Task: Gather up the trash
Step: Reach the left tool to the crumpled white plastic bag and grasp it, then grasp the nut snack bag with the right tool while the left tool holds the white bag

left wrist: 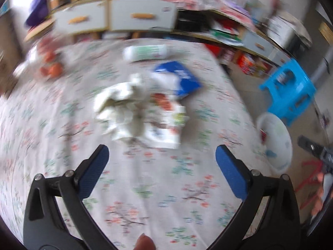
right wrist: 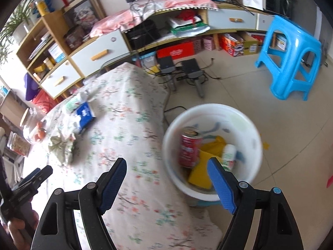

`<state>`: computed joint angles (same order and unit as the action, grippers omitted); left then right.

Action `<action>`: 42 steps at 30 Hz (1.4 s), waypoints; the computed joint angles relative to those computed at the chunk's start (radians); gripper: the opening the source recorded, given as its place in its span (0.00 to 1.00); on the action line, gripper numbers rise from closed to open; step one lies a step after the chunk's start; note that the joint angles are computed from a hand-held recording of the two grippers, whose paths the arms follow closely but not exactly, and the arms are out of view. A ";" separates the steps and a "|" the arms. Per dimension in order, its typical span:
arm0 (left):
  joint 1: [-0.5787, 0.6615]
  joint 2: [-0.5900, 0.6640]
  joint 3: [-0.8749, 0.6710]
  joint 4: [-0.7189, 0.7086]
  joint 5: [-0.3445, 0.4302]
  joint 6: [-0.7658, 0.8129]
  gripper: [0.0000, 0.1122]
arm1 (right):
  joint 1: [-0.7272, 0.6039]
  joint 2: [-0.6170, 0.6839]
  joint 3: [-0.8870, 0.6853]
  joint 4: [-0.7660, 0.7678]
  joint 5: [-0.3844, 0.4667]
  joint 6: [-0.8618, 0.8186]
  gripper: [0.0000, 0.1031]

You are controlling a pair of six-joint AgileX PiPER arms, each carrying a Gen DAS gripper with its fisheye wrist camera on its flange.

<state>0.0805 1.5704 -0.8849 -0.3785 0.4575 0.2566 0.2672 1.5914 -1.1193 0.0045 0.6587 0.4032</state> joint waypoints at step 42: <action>0.371 0.158 -0.162 -0.291 0.207 0.407 0.25 | 0.383 0.583 -0.681 -0.042 0.194 0.152 0.81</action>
<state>0.4519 1.7282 -1.0469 -0.6690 0.6647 0.6637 0.6500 2.1742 -1.8002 -0.0373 0.8530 0.5554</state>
